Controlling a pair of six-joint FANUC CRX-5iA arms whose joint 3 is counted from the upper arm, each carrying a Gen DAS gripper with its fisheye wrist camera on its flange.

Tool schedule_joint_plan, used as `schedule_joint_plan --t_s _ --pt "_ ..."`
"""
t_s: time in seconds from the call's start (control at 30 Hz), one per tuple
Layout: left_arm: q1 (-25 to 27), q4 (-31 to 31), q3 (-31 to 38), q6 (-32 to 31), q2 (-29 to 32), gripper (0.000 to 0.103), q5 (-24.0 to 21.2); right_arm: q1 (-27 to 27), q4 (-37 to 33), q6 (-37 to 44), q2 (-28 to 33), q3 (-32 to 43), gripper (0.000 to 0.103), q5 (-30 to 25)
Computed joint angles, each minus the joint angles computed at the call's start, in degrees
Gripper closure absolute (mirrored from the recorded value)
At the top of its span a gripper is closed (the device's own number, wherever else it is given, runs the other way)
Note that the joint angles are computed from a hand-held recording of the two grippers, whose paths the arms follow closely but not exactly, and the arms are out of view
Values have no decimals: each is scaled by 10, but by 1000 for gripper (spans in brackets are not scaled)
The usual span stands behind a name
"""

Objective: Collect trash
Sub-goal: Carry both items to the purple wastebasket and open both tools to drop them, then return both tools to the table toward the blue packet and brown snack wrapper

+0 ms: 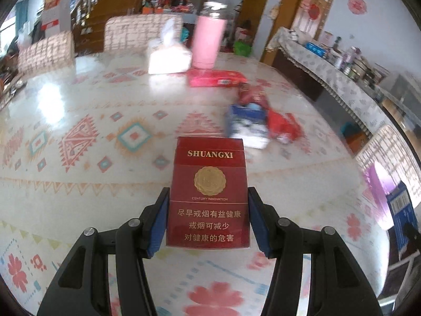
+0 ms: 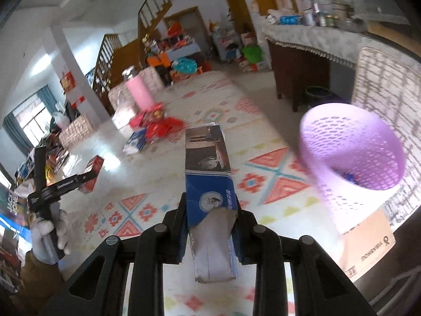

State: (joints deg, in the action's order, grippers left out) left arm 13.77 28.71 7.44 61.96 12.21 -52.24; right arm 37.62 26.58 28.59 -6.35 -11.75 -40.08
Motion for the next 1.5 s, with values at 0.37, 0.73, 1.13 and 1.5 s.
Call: schedule_joint_plan --t_s 0.37,0.73,1.13,1.5 --pt "-139 21 115 -24 43 48 -66 -87 -12 -25 -68 -76 73 51" --pt "-293 10 424 36 247 47 -205 -178 -8 -23 -64 -69 72 48" --pt "-318 -26 487 66 282 30 -245 -214 -52 13 -18 -38 56 58" --pt "-231 -26 244 1 103 30 -161 -146 -16 -28 -23 -36 53 48"
